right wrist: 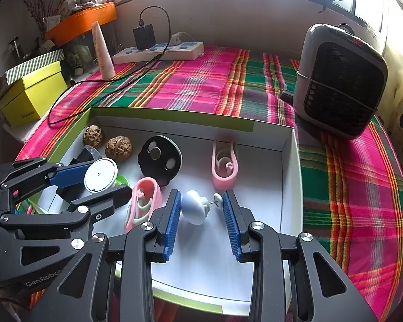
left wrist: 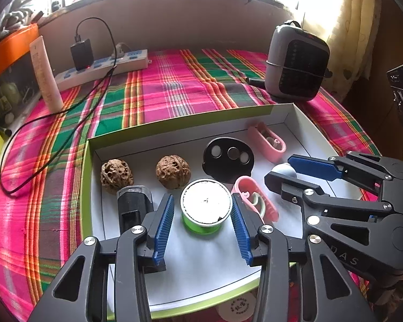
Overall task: Organize objects
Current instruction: 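Open both tools to release the tape roll and white knob in the tray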
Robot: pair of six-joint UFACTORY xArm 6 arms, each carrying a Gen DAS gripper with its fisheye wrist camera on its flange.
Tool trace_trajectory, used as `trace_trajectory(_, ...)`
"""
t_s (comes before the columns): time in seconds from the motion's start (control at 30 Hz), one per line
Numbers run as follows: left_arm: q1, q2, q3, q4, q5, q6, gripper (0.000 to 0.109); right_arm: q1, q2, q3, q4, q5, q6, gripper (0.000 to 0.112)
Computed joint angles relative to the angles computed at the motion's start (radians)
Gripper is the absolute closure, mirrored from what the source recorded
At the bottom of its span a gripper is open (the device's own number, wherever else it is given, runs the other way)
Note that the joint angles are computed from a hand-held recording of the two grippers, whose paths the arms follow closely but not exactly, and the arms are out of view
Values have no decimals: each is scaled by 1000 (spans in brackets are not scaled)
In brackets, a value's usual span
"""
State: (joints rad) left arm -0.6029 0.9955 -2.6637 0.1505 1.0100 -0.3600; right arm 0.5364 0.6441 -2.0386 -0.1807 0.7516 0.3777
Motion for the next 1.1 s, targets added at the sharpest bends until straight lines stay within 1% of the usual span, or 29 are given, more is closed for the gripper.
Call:
trace_trajectory(0.03,0,-36,63,3,-32,-3,67,-1,-4,6,2,-3,2,71)
trace_trajectory(0.07,0,-48,84,3,-43,-3,66,-3,-7,10,4,-5,3,70)
trace_trajectory(0.17,-2,-54,88,6,-39,-4,66,-5,-19,29,5,-14,13,70)
trace_trajectory(0.23,-3,-74,122,7,-52,-5,66,-5,-29,42,-2,-18,19,70)
trace_trajectory(0.27,-3,-89,146,13,-61,-11,66,-5,-34,49,-8,-21,24,70)
trace_trajectory(0.33,-4,-141,232,14,-106,-15,66,-5,-52,73,-14,-32,32,70)
trace_trajectory(0.67,-10,-286,452,51,-208,-65,66,4,-127,171,-67,-77,95,70)
trace_trajectory(1.1,-31,-456,711,130,-312,-181,66,31,-255,344,-131,-155,187,70)
